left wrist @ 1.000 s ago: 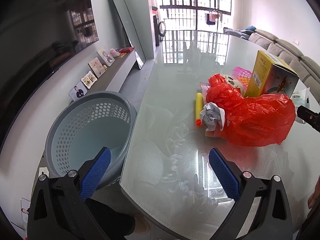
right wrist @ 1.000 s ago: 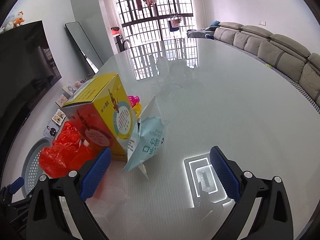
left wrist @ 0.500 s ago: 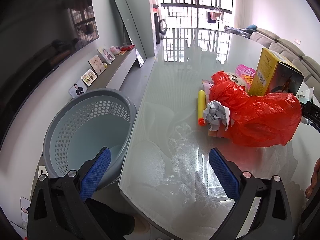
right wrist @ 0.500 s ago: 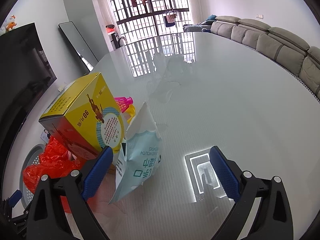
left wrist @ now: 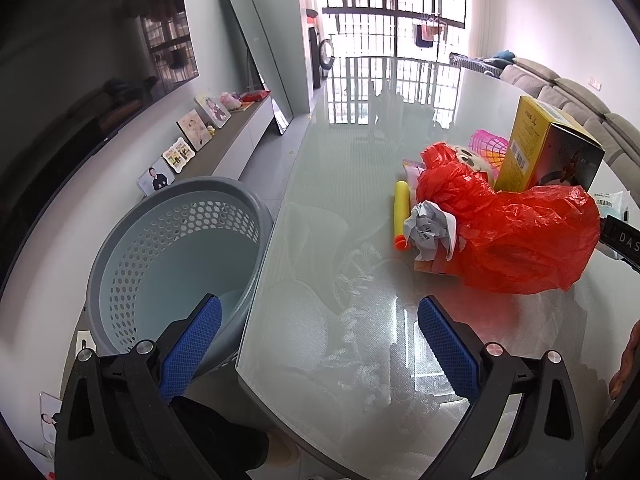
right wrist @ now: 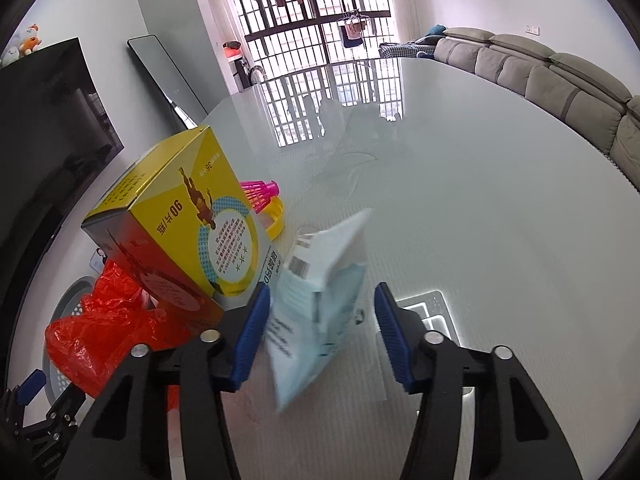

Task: Collect trash
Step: 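Reach the right tool to the white-blue wipe packet and close on it, then grasp the crumpled white paper with the left tool while the right tool holds the packet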

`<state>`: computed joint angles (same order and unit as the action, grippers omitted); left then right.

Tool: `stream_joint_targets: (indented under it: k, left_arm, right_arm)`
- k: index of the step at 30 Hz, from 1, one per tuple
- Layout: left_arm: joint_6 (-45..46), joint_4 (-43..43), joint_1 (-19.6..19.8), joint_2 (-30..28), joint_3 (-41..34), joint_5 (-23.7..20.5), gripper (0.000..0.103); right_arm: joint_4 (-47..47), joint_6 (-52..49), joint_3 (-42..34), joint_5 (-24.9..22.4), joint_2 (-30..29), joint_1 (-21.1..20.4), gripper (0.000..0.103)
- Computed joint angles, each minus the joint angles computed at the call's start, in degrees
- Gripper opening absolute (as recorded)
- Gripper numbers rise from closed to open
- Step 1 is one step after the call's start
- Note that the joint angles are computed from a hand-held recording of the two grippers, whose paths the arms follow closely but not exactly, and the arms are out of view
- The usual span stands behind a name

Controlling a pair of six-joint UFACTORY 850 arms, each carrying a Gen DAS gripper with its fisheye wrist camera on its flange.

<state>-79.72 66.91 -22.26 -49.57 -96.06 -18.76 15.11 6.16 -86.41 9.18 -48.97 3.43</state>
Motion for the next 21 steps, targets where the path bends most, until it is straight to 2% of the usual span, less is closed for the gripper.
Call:
stream_joint_targets:
  k: [5, 14, 21]
  left_arm:
    - [-1.83, 1.47, 0.04, 0.41, 0.59, 0.22, 0.097]
    - [-4.71, 3.97, 0.27, 1.35, 1.20, 0.46, 0.097]
    - [-6.37, 6.39, 0.18, 0.51, -1.32, -0.16, 0.097]
  right_arm:
    - [-5.34, 5.11, 2.81, 1.96, 1.62, -0.41, 0.036]
    - [-2.36, 2.14, 9.39, 5.66, 5.41, -0.80, 0.033]
    - [-5.81, 5.79, 14.38, 8.24, 8.37, -1.47, 0.033]
